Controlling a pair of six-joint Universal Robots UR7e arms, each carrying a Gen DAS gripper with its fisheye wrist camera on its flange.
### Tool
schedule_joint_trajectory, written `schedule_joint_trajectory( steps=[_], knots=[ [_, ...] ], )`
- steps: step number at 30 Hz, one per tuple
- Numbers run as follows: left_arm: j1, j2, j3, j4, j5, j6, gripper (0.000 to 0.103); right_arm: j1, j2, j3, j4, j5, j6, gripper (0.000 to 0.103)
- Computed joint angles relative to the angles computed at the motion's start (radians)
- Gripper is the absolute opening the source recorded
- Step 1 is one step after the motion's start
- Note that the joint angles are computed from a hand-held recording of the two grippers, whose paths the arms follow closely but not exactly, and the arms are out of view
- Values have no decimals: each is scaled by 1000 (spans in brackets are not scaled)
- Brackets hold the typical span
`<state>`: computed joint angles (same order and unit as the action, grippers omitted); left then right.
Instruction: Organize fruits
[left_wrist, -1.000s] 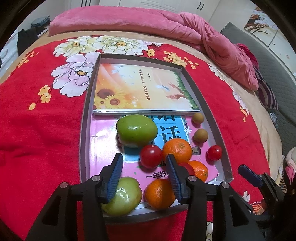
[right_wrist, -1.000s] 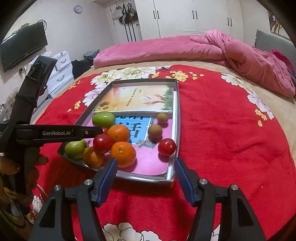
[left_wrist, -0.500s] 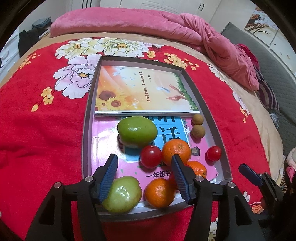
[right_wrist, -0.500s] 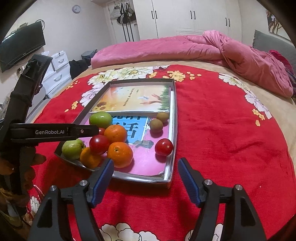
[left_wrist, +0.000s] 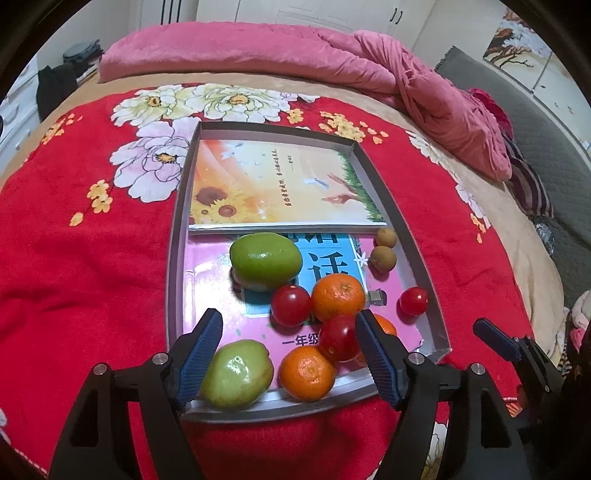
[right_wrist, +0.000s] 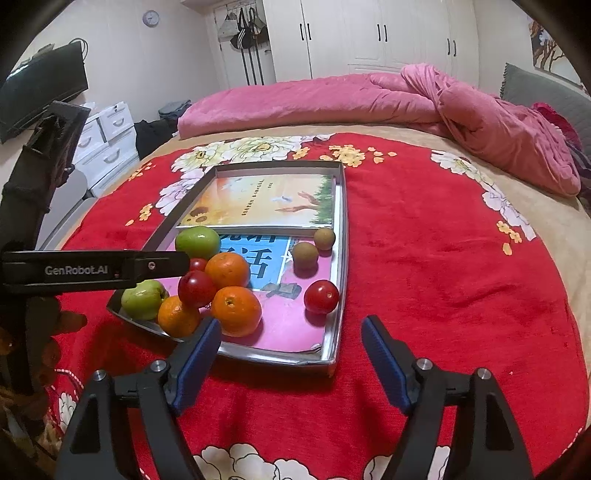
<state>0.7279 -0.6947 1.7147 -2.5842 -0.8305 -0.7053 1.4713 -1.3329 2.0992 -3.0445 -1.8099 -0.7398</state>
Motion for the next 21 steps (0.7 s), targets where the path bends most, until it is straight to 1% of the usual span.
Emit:
schedule_joint_trajectory(
  steps=[3, 8, 13, 18, 21],
  knots=[
    [-12, -11, 11, 4, 8, -11, 77, 4, -9, 5, -6, 0, 0, 79],
    [-39, -37, 41, 17, 31, -34, 79, 10, -32, 19, -17, 6, 1, 86],
    [-69, -65, 79, 26, 56, -66, 79, 17, -58, 33, -23, 15, 1, 88],
    [-100, -98, 123, 37, 73, -108, 79, 27, -91, 48, -17, 27, 6, 95],
    [-129, -127, 159, 60, 97, -149, 79, 37, -117, 69, -28, 22, -15, 99]
  ],
)
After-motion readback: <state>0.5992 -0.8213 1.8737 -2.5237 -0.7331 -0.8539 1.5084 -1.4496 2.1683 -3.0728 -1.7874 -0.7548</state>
